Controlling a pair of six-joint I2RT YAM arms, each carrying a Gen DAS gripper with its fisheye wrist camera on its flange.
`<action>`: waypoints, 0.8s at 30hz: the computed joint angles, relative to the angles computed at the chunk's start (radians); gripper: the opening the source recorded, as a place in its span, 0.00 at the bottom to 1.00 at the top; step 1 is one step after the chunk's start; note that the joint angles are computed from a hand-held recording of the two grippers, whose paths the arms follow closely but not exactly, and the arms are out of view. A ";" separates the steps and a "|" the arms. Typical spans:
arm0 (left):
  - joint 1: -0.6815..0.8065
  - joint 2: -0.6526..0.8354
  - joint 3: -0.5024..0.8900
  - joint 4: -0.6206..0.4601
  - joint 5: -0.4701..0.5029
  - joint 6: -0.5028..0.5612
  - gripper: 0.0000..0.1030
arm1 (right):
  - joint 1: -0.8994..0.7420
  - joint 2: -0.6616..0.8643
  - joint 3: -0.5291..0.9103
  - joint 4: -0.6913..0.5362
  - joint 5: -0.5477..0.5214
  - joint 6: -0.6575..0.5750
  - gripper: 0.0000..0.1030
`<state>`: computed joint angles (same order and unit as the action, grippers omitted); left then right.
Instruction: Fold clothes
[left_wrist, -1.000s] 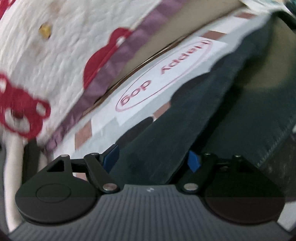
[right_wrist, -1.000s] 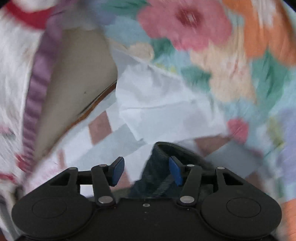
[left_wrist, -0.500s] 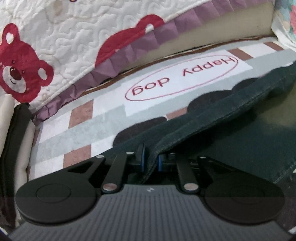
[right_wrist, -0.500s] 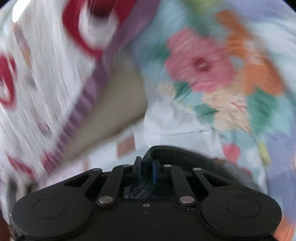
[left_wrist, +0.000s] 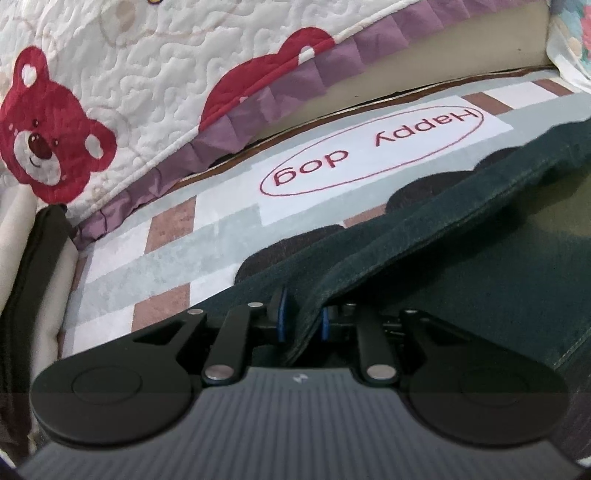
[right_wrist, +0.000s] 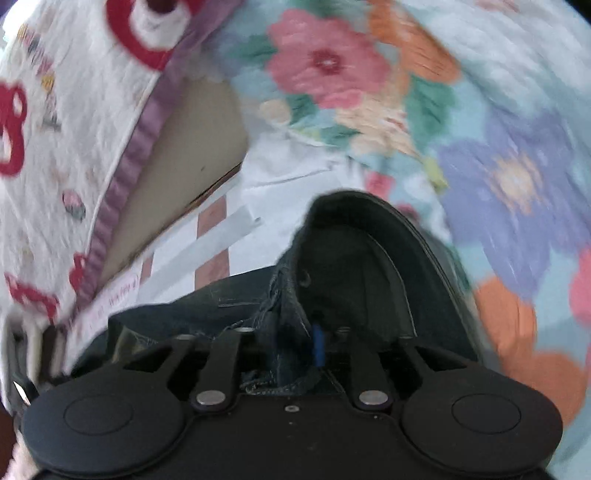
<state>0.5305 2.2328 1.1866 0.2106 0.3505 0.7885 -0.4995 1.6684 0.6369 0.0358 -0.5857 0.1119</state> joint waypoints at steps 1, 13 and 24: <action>-0.001 -0.002 -0.001 0.000 -0.004 0.000 0.17 | 0.008 0.015 0.037 -0.031 -0.002 0.003 0.43; -0.050 0.017 0.125 -0.143 -0.076 0.028 0.11 | 0.207 0.201 0.384 -0.225 0.215 -0.087 0.09; -0.083 0.190 0.549 -0.455 -0.091 0.050 0.12 | 0.109 0.261 0.389 0.102 0.130 0.141 0.07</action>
